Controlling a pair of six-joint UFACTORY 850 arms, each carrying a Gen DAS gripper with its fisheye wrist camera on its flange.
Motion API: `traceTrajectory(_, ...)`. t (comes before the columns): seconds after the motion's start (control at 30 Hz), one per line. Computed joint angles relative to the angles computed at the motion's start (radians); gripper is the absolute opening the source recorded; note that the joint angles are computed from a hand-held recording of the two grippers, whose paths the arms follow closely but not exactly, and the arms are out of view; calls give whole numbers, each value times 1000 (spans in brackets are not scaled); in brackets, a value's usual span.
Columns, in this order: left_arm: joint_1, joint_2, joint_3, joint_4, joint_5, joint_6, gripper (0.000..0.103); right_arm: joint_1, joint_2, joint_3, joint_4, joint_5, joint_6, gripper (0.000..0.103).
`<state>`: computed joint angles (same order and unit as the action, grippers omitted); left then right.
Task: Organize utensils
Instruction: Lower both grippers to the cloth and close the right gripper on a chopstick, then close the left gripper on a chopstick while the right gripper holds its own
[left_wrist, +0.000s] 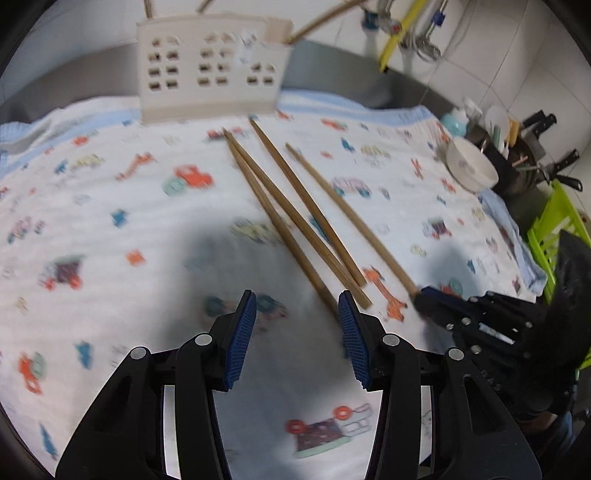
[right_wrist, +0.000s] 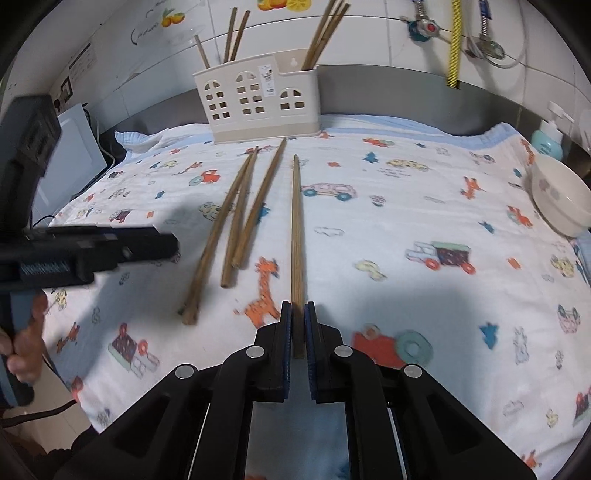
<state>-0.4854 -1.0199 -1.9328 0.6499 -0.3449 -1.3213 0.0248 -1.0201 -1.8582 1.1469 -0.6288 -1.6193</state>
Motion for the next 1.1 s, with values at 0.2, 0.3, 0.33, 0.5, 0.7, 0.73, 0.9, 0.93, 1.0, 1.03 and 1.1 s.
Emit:
traceTrajectory(0.2, -26, -73, -112, -32, -95, 42, 45, -13, 2, 6, 1, -15, 0, 7)
traceTrajectory(0.3, -39, -103, -166, 5, -170, 45, 45, -13, 3, 10, 9, -15, -5, 7)
traceTrajectory(0.33, -46, -119, -195, 24, -210, 55, 47, -13, 3, 11, 11, -16, -5, 7)
traceTrajectory(0.5, -57, -134, -219, 104, -297, 21, 49, -11, 7, 15, 12, -13, -5, 7)
traceTrajectory(0.7, -28, -78, -122, 146, -288, -72, 46, -11, 8, 18, 23, -13, -14, 7)
traceTrajectory(0.73, -23, -70, -108, 155, -291, -88, 41, -10, 8, 19, 25, -12, -17, 7)
traceTrajectory(0.9, -11, -41, -48, 211, -223, -174, 32, -5, 5, 18, 37, -12, -15, 7)
traceTrajectory(0.93, -11, -39, -43, 222, -215, -185, 31, -4, 4, 16, 38, -11, -15, 7)
traceTrajectory(1.0, -12, -47, -53, 231, -218, -181, 27, -2, 3, 16, 42, -8, -13, 7)
traceTrajectory(1.03, -12, -54, -64, 231, -223, -170, 24, -1, 3, 15, 42, -7, -12, 7)
traceTrajectory(1.1, -7, -65, -81, 233, -226, -160, 18, -1, 3, 15, 43, -6, -10, 7)
